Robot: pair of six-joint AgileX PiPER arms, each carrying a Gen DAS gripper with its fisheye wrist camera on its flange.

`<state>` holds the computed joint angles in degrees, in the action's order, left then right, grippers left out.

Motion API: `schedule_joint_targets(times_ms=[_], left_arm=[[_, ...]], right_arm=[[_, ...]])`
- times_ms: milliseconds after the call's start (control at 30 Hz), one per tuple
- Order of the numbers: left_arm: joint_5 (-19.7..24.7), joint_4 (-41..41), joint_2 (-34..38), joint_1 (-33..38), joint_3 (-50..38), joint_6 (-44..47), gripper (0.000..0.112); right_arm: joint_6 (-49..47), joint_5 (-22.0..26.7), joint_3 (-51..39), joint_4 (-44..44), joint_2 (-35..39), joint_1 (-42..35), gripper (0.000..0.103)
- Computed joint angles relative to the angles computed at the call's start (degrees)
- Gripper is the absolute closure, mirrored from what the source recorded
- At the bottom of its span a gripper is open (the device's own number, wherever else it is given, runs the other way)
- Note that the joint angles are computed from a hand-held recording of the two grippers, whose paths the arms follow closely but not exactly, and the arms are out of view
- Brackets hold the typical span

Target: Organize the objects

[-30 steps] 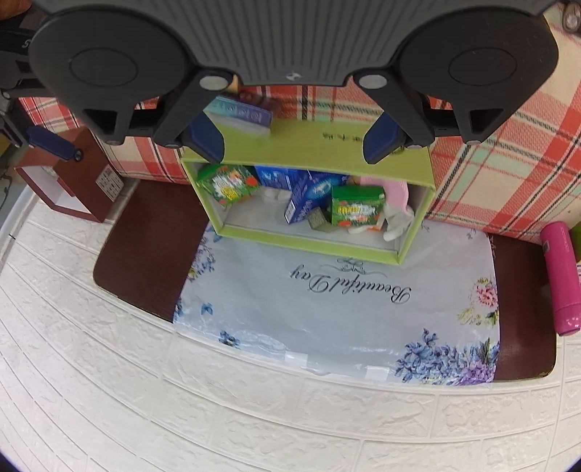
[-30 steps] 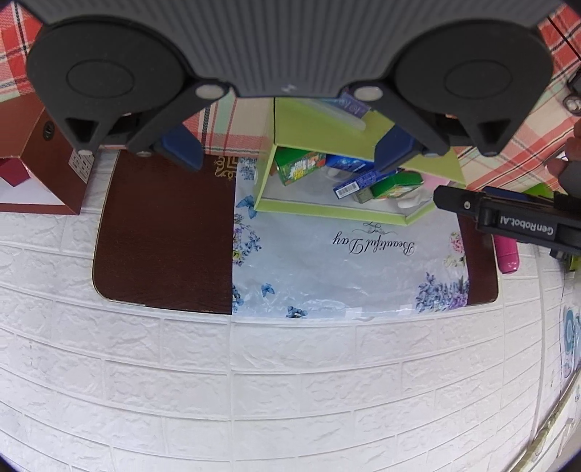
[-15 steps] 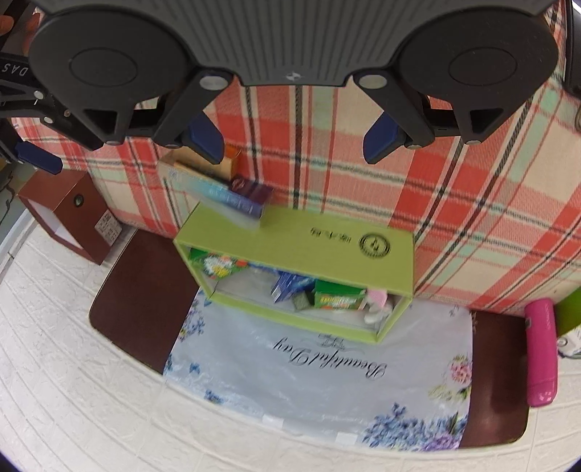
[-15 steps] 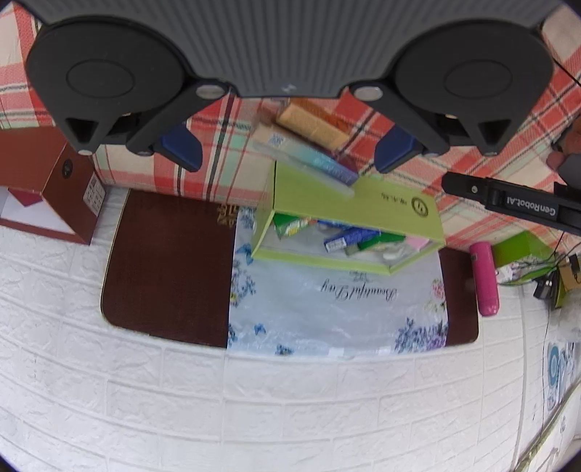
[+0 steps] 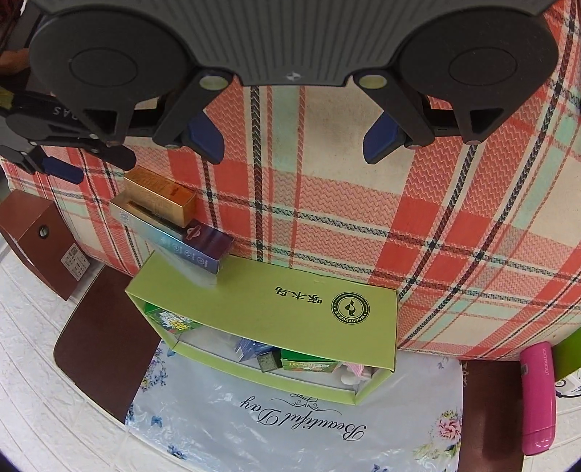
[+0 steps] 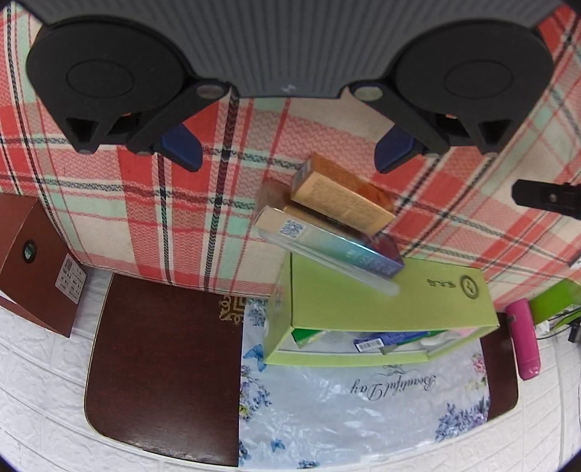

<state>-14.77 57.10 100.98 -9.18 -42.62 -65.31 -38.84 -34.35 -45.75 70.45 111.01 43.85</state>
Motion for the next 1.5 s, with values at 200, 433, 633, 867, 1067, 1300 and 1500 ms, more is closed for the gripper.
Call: schedule_joint_targets(times_ms=[200,433,633,867,1067,1300,1500], left_arm=[[0.4,3.6,3.9,-0.8,-4.5,-2.9,0.026],[-0.2,3.3,8.1,-1.0,-8.6,-2.2,0.026],[-1.2,1.1,9.3,-0.7,-9.9,0.4,0.027],[-1.3,2.6,8.9,-0.3,-9.7,-1.7,0.038],[-3.1,7.2,7.5,2.1,-7.9,-6.8,0.042],[-4.0,8.7,7.1,3.6,-7.5,-10.5,0.041],[-4.7,15.7,7.9,2.5,-10.5,-17.4,0.041]], right_arm=[[-1.4,0.1,-4.4,-5.0,5.8,-3.9,0.0],[4.3,4.8,-10.3,-13.2,10.7,-6.9,0.0],[8.7,7.1,-11.7,-20.5,11.5,-7.7,0.011],[11.8,6.7,-10.6,-25.2,10.6,-5.9,0.056],[15.2,7.9,-10.5,-28.6,10.1,-4.4,0.068],[16.8,6.5,-8.1,-29.7,8.6,-1.7,0.043],[18.0,3.8,-6.2,-29.5,8.0,-2.6,0.029]])
